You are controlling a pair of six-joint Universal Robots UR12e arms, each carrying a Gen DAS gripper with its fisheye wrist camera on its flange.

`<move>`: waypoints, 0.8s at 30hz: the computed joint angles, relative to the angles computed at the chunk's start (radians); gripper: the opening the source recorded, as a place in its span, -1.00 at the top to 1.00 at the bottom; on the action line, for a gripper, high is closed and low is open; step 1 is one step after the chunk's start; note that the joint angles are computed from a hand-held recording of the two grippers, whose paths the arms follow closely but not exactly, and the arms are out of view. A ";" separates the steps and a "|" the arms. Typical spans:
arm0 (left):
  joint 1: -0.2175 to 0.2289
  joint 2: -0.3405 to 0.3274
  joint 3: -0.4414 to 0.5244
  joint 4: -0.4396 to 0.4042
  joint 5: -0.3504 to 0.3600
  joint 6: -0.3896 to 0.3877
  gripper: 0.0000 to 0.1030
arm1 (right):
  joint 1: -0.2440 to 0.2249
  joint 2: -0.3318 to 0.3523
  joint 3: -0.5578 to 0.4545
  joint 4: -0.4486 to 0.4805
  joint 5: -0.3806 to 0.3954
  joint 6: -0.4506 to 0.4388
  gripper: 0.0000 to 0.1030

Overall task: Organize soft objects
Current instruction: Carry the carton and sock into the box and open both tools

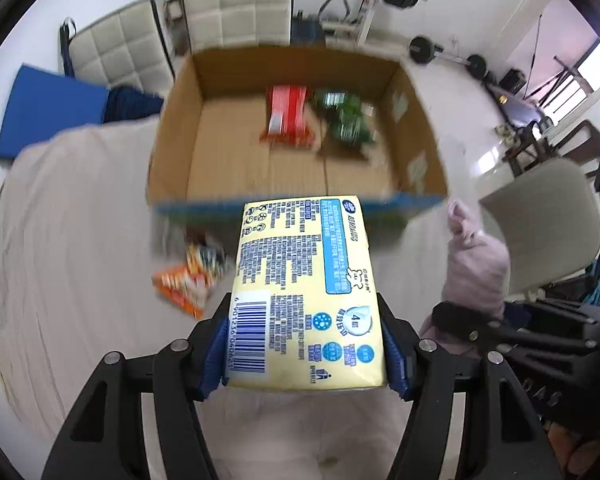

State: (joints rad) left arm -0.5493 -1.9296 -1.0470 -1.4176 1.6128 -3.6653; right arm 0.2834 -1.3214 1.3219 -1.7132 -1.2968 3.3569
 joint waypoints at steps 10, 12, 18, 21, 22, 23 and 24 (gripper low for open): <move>0.075 -0.101 0.173 -0.006 0.023 0.061 -0.19 | -0.009 0.152 -0.224 0.028 -0.064 0.001 0.37; 0.088 -0.130 0.215 -0.029 0.021 0.065 -0.19 | -0.008 0.189 -0.273 0.049 -0.085 -0.006 0.37; 0.125 -0.220 0.320 -0.095 0.012 0.089 -0.19 | -0.010 0.301 -0.389 0.130 -0.121 -0.032 0.37; 0.141 -0.265 0.368 -0.142 0.001 0.101 -0.19 | -0.008 0.344 -0.430 0.178 -0.140 -0.057 0.37; 0.145 -0.277 0.382 -0.155 -0.003 0.103 -0.19 | -0.006 0.360 -0.445 0.196 -0.151 -0.066 0.37; 0.150 -0.293 0.398 -0.172 -0.013 0.108 -0.19 | -0.004 0.365 -0.444 0.201 -0.157 -0.073 0.37; 0.155 -0.309 0.414 -0.189 -0.019 0.108 -0.19 | -0.003 0.376 -0.453 0.214 -0.162 -0.078 0.37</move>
